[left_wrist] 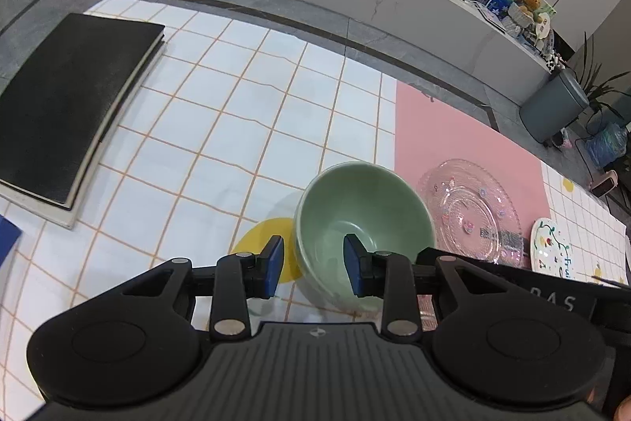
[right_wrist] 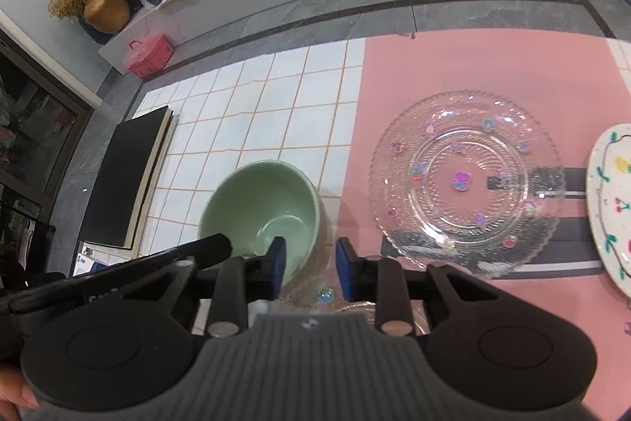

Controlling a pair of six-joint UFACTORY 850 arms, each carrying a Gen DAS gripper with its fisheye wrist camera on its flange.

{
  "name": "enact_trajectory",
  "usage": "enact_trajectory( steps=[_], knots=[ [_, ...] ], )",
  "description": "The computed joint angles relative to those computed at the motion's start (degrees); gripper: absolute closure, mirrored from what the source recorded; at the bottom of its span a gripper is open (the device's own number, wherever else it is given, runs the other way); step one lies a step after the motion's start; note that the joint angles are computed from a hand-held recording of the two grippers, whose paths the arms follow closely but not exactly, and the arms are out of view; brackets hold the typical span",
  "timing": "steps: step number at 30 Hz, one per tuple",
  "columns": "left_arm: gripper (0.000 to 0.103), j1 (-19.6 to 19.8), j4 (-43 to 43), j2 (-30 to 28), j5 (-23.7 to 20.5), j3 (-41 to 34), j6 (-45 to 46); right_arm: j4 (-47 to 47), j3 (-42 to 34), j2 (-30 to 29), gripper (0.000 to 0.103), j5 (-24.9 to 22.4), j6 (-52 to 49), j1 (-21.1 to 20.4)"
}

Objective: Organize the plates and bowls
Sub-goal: 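Reach both tools to the pale green bowl and close on its rim, then carry the green bowl with both tools and lower it into the steel bowls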

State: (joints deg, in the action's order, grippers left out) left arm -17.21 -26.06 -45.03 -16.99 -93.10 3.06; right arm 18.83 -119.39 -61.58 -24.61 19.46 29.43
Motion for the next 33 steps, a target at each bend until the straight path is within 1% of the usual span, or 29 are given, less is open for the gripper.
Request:
enact_trajectory(
  steps=[1,4,6,7,9,10,12,14,18,21,23,25,29,31,33],
  knots=[
    [0.066,0.0,1.2,-0.4,-0.2,-0.4,-1.6,-0.2,-0.8,-0.6,0.079,-0.4,0.2,0.0],
    [0.07,0.1,2.6,-1.5,-1.3,-1.8,-4.1,-0.6,-2.8,-2.0,0.082,-1.4,0.8,0.0],
    [0.075,0.1,3.9,-2.2,-2.1,-2.9,-5.6,-1.5,-4.4,-3.0,0.082,-2.5,1.5,0.1],
    [0.076,0.1,4.5,-2.5,-2.2,-3.3,-6.3,-2.1,-5.1,-3.5,0.082,-3.0,2.0,0.2],
    [0.081,0.1,4.8,-2.8,-2.7,-3.6,-6.9,-2.8,-6.7,-4.4,0.084,-4.1,3.1,0.2],
    [0.082,0.2,4.7,-2.9,-2.9,-3.6,-7.0,-3.5,-7.3,-4.8,0.087,-4.7,4.1,0.2],
    [0.089,0.1,5.1,-3.1,-3.0,-3.7,-8.0,-3.8,-7.8,-5.2,0.089,-4.9,5.4,0.2],
    [0.09,0.0,6.0,-3.4,-2.8,-4.1,-9.0,-4.7,-8.2,-5.4,0.09,-5.2,6.7,0.3],
    [0.091,-0.9,12.8,-2.9,-1.7,-3.3,-14.8,-5.8,-7.6,-5.1,0.091,-4.7,8.8,0.5],
    [0.091,-1.0,13.6,-1.3,0.1,-1.4,-15.4,-5.3,-3.7,-2.6,0.092,-1.6,7.9,0.7],
    [0.091,-1.0,12.6,0.5,1.3,0.3,-14.2,-4.9,-0.8,-0.4,0.092,0.2,7.4,0.9],
    [0.092,-1.2,13.9,2.7,2.7,2.4,-15.3,-3.4,2.4,2.0,0.092,2.2,6.2,1.0],
    [0.092,-2.1,22.9,7.6,4.5,6.7,-24.0,0.9,9.9,7.7,0.093,6.5,2.9,1.5],
    [0.092,-2.8,27.6,10.1,4.2,8.6,-28.7,3.8,14.2,10.9,0.093,8.5,0.4,1.8],
    [0.092,-3.3,30.3,12.4,4.6,10.8,-31.8,5.3,18.4,14.2,0.093,10.0,-1.1,2.4]
  ],
)
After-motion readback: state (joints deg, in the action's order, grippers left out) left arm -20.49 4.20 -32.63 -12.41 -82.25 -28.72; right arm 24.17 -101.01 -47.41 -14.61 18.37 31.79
